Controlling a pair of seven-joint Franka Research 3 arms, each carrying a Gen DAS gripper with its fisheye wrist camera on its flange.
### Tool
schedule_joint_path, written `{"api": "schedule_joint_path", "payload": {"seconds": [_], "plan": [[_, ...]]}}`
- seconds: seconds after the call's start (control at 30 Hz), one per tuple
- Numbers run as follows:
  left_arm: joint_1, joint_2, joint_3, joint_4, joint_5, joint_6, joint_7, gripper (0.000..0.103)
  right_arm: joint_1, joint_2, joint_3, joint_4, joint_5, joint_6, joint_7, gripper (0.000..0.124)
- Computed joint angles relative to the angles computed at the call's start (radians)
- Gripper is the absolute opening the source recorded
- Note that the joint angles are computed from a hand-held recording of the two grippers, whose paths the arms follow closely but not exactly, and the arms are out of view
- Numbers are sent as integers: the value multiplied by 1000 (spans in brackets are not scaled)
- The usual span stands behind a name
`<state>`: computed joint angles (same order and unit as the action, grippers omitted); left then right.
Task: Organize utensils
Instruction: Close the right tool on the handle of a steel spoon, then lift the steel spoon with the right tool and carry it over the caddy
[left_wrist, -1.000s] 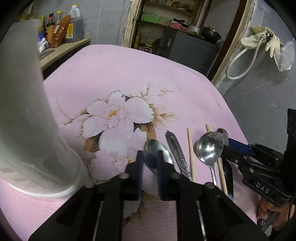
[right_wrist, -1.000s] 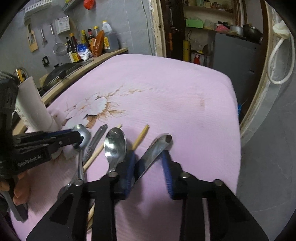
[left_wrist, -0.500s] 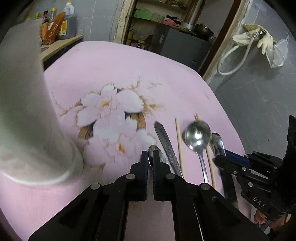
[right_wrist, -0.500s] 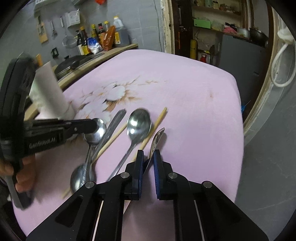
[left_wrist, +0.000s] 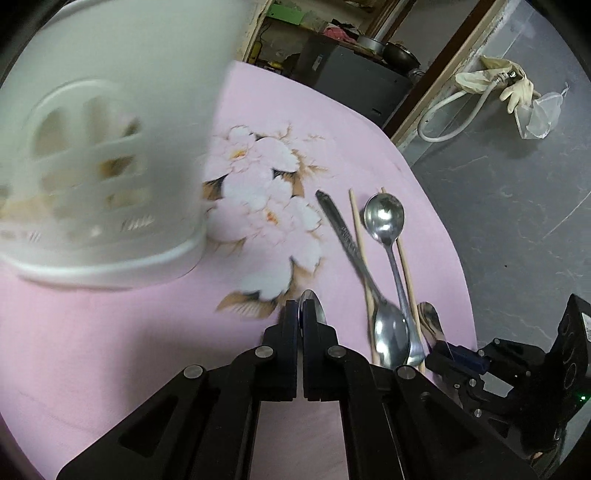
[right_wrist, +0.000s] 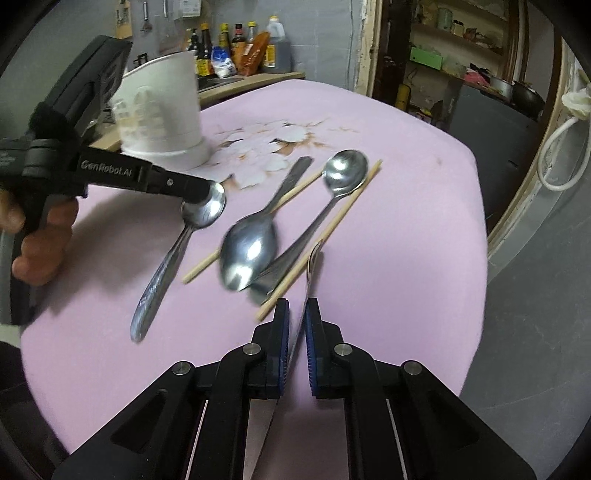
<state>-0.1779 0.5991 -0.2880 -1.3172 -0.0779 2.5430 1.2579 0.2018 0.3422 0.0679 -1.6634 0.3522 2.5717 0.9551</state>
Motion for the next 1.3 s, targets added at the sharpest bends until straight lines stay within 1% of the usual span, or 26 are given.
{"api": "schedule_joint_path", "payload": {"seconds": [0.07, 0.2, 0.27, 0.3, 0.33, 0.4, 0.53, 0.7, 0.8, 0.83, 0.87, 1.0, 1.1, 1.13, 1.17, 1.2, 1.23, 1.27, 1.3], "plan": [[18, -35, -10, -50, -14, 12, 18, 0, -9, -18, 12, -18, 27, -20, -18, 10], [47, -103, -25, -146, -45, 38, 62, 0, -7, -56, 16, -68, 55, -24, -46, 11], [56, -132, -29, -185, -59, 52, 85, 0, -11, -70, 21, -78, 79, -44, -67, 15], [57, -143, -29, -198, -62, 54, 97, 0, -16, -70, 25, -72, 102, -60, -80, 25], [58, -151, -29, -210, -67, 58, 104, 0, -25, -71, 30, -67, 133, -82, -94, 27], [62, -170, -31, -236, -80, 63, 125, 0, -24, -73, 26, -63, 150, -104, -98, 27], [58, -179, -25, -245, -87, 55, 148, 0, 0, -61, 6, -50, 101, -81, -57, 27], [42, -175, -10, -242, -67, 59, 144, 0, 0, 13, 11, 46, 92, -130, -24, 27], [46, -176, -13, -245, -72, 64, 151, 0, 13, 29, 5, 65, 63, -130, 18, 27], [46, -177, -14, -249, -72, 70, 153, 0, 14, 23, 4, 53, 59, -116, 26, 23], [46, -182, -14, -257, -72, 81, 155, 0, 25, 11, -3, 26, 42, -78, 46, 18], [41, -199, -11, -294, -61, 145, 155, 0, 34, -26, 0, -49, 23, 23, 57, 17], [43, -219, -14, -333, -53, 209, 156, 0, 22, -56, 20, -107, 64, 110, 24, 17], [44, -228, -15, -349, -50, 238, 158, 0, 16, -72, 33, -135, 91, 159, -8, 17], [42, -239, -13, -369, -41, 275, 155, 0, 9, -83, 44, -154, 118, 190, -36, 17], [35, -249, -3, -386, -22, 306, 142, 0, 3, -100, 58, -180, 158, 237, -70, 17], [9, -263, 29, -409, 26, 352, 100, 0, -6, -112, 75, -197, 204, 272, -111, 17], [-17, -274, 62, -427, 79, 389, 52, 0, -28, -130, 114, -222, 298, 332, -204, 17], [-44, -281, 96, -440, 135, 421, 0, 0, -37, -142, 135, -237, 364, 373, -274, 17]]}}
